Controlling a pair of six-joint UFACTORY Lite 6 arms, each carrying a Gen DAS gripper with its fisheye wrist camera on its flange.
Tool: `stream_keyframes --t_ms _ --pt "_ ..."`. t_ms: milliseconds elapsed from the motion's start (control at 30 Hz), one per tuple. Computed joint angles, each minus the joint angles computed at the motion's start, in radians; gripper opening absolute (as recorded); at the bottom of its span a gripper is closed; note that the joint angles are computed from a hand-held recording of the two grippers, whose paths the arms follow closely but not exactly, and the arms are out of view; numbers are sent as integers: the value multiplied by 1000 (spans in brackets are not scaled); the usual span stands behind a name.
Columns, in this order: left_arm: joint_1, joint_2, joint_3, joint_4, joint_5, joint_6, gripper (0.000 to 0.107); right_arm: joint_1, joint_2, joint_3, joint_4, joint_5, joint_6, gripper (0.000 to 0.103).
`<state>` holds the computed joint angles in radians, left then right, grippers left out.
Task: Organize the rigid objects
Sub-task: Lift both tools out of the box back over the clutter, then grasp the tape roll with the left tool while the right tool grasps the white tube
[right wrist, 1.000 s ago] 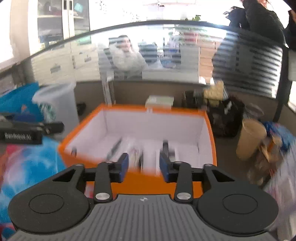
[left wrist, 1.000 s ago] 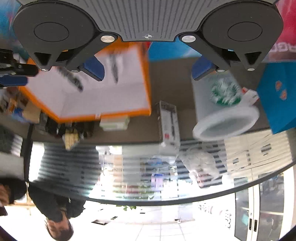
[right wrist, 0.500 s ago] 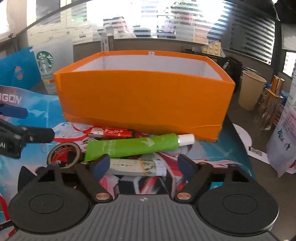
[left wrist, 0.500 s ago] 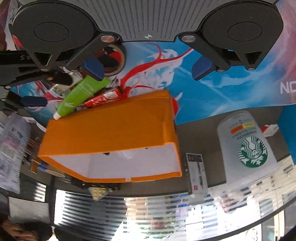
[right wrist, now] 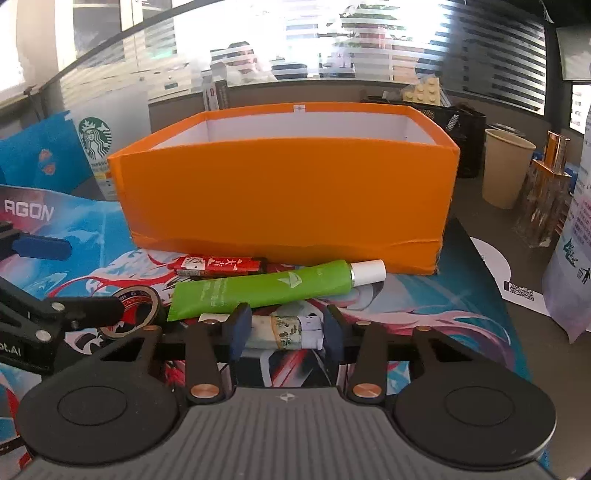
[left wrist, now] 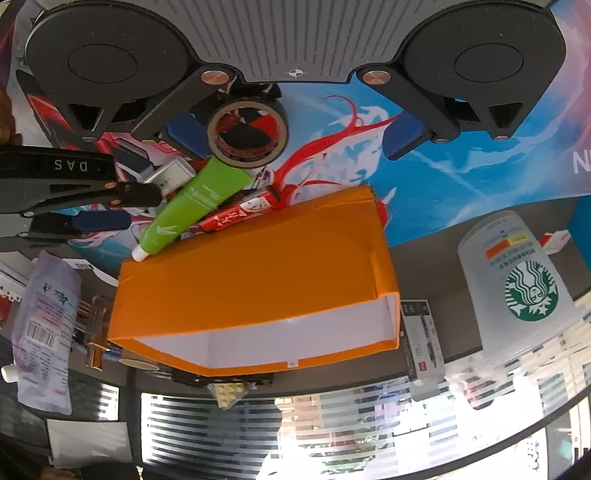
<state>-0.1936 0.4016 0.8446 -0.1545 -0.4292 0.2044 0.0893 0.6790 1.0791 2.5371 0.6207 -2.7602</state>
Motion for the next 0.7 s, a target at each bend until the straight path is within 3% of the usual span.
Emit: stream_keyframes --t_ms 67,167,433,533,600,700 --pt "-2 -2 -4 -6 -5 1 102 -2 -2 -20 10 40 2 95" --pt "-2 1 -3 -46 -5 40 102 13 -14 -53 39 90 -50 97" --pt "22 13 -2 -27 1 25 102 51 15 -7 46 1 -102 97" --pt "26 15 -4 -17 2 17 102 75 29 20 70 -50 -138 93" --pt "28 11 -5 -4 4 1 102 81 33 25 97 -51 -153 82" --pt "29 0 -17 27 -5 -27 102 75 31 32 113 -63 -157 81"
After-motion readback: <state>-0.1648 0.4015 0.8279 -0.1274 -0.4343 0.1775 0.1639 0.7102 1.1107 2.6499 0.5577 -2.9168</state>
